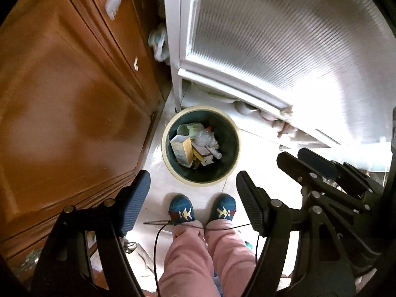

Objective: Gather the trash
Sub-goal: 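Raise both tools back up toward the table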

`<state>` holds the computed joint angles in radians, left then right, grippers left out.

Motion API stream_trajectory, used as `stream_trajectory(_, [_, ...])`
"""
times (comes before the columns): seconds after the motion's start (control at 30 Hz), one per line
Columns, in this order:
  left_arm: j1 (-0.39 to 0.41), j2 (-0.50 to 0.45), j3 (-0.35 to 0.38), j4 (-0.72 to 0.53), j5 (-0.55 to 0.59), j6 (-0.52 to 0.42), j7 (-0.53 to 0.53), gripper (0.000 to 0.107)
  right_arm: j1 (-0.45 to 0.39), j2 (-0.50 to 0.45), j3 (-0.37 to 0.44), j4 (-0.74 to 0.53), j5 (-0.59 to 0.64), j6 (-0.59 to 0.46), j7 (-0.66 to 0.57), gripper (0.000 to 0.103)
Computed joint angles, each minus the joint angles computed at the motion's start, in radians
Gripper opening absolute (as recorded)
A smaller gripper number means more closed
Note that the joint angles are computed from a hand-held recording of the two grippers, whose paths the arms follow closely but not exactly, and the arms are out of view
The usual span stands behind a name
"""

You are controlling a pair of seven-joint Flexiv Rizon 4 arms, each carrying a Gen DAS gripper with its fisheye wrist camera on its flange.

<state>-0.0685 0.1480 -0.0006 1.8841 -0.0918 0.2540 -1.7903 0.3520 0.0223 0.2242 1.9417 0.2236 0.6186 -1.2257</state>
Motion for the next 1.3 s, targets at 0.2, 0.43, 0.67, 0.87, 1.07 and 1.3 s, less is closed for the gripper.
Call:
stream_trajectory(0.2, [0.011,0.044,-0.002,-0.131,-0.012,-0.125,0.005,0.069,-0.001,0.081,-0.009,-0.076,-0.011,-0.124,0.017,0.039])
stream_trajectory(0.43, [0.032,0.055,-0.002,-0.310,-0.031,-0.249,0.019,0.069,0.009,0.134,-0.015,-0.210,-0.057,-0.261,0.041,0.039])
stream_trajectory(0.67, [0.058,0.017,0.000,-0.519,-0.041,-0.315,0.051,0.069,0.015,0.153,-0.019,-0.379,-0.113,-0.357,0.052,0.039])
stream_trajectory(0.87, [0.078,-0.027,0.012,-0.664,-0.066,-0.309,0.106,0.069,0.017,0.144,-0.012,-0.506,-0.182,-0.384,0.077,0.039])
stream_trajectory(1.07, [0.103,-0.093,0.021,-0.816,-0.112,-0.292,0.169,0.069,0.021,0.116,0.000,-0.622,-0.277,-0.374,0.118,0.039])
stream_trajectory(1.3, [0.128,-0.191,0.013,-0.990,-0.143,-0.282,0.228,0.069,0.038,0.058,0.005,-0.744,-0.363,-0.378,0.171,0.045])
